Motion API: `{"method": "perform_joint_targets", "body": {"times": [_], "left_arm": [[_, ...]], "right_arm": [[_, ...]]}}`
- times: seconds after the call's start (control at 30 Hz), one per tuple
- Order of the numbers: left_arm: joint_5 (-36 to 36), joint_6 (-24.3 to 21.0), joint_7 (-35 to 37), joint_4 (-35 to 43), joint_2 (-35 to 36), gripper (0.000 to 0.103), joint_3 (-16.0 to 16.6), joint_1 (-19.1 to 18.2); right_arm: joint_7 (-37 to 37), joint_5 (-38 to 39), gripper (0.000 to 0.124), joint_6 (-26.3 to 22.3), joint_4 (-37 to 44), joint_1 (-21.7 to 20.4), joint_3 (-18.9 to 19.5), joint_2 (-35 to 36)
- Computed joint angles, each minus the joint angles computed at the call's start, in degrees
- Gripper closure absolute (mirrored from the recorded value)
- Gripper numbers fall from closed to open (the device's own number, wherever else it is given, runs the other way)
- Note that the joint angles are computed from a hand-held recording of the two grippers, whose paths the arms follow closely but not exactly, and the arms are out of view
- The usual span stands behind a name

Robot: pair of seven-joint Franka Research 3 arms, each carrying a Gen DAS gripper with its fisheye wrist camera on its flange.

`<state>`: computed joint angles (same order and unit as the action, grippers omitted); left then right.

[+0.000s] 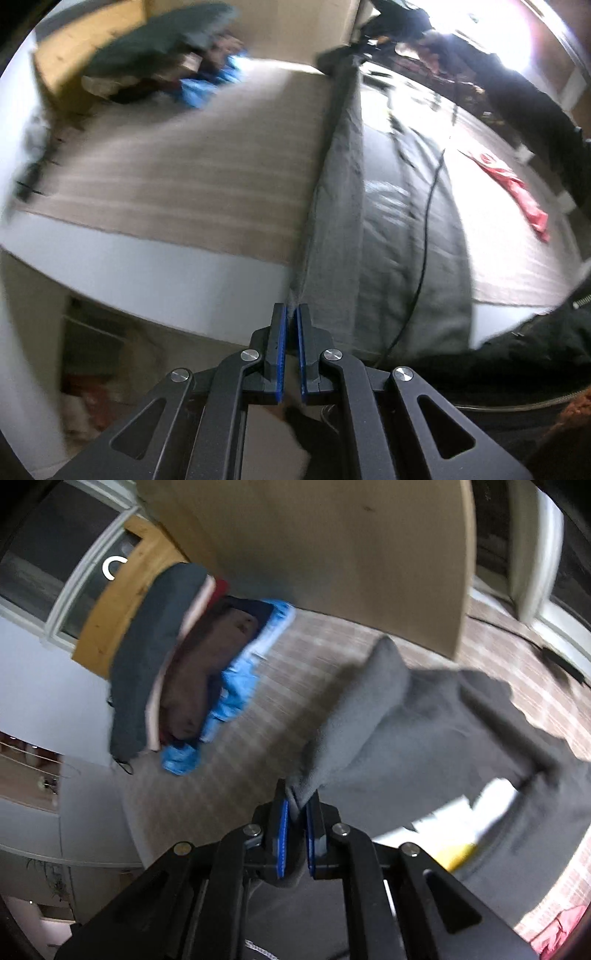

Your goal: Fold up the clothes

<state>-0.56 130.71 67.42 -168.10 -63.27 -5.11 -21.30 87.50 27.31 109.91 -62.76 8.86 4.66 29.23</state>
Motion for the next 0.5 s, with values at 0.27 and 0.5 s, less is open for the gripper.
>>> {"method": "perform_joint_targets", "body": {"times": [0.27,0.5], "left_arm": [[-1.1,0.5,2.7,0.9,1.8,0.098,-1.0,-5.4],[-11.4,9.8,8.8,0.2,14.4,0.099,1.7,-15.8]], "right_arm": [[-1.4,-0.7,0.116,1.4,-15.1,-1.8,-2.3,-8.7],[-0.3,-4.4,0.116,4.3,-24.6,-1.7,-4.0,-11.2]]}}
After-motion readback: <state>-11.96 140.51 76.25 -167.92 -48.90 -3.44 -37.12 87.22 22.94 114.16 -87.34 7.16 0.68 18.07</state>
